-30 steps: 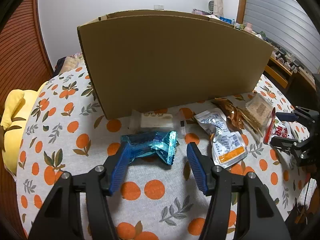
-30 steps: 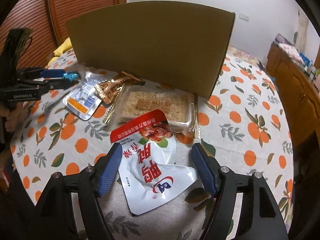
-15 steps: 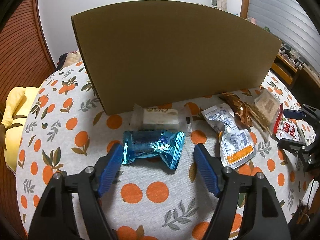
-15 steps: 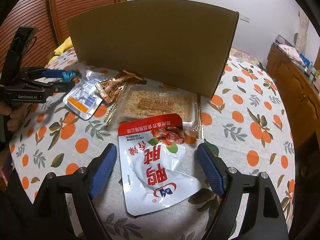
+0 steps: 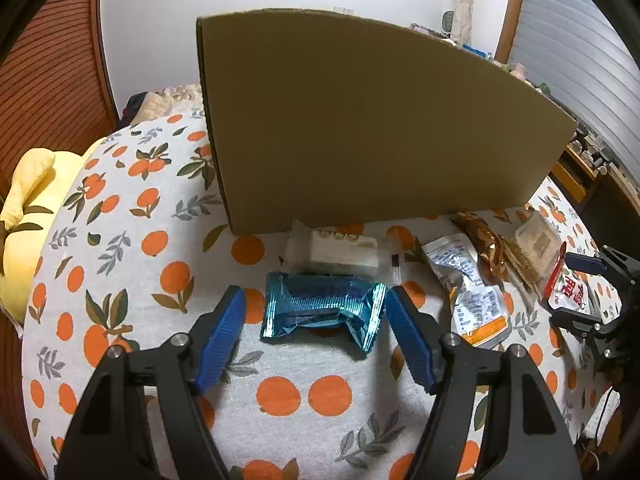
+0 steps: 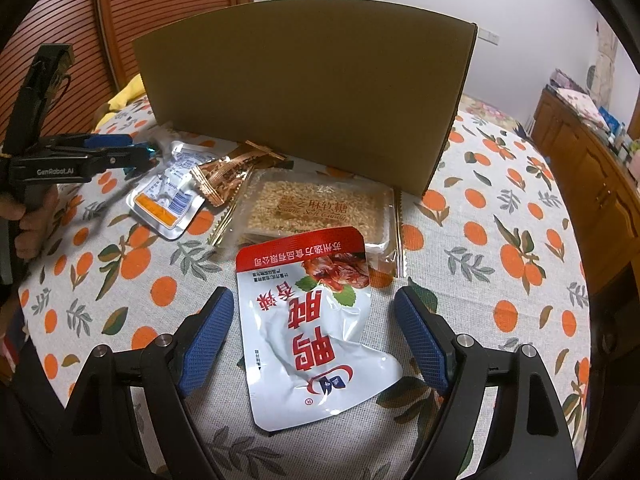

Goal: Organize snacks
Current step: 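Grasp blue foil packet with left tool while right tool grasps white red-print packet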

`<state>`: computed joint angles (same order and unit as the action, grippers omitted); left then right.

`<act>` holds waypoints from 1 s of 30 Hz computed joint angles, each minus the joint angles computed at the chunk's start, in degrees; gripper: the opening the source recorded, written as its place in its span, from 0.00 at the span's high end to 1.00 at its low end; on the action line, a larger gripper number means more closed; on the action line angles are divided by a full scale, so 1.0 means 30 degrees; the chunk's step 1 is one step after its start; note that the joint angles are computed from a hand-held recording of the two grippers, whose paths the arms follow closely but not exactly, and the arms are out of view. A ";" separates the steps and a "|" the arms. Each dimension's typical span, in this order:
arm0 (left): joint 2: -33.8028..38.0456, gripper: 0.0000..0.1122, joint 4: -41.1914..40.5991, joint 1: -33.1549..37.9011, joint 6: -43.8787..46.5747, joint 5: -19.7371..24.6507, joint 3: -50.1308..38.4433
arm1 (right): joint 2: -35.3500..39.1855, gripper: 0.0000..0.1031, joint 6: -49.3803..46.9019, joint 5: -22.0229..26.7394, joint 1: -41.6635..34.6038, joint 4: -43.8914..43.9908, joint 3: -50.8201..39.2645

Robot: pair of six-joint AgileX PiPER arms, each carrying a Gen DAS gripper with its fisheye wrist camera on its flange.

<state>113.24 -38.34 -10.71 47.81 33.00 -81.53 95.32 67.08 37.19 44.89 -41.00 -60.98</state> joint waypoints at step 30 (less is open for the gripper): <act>-0.4831 0.68 -0.5551 0.0079 0.6472 0.0386 0.5437 | -0.0027 0.18 -0.0692 0.0143 0.0043 0.0565 -0.0156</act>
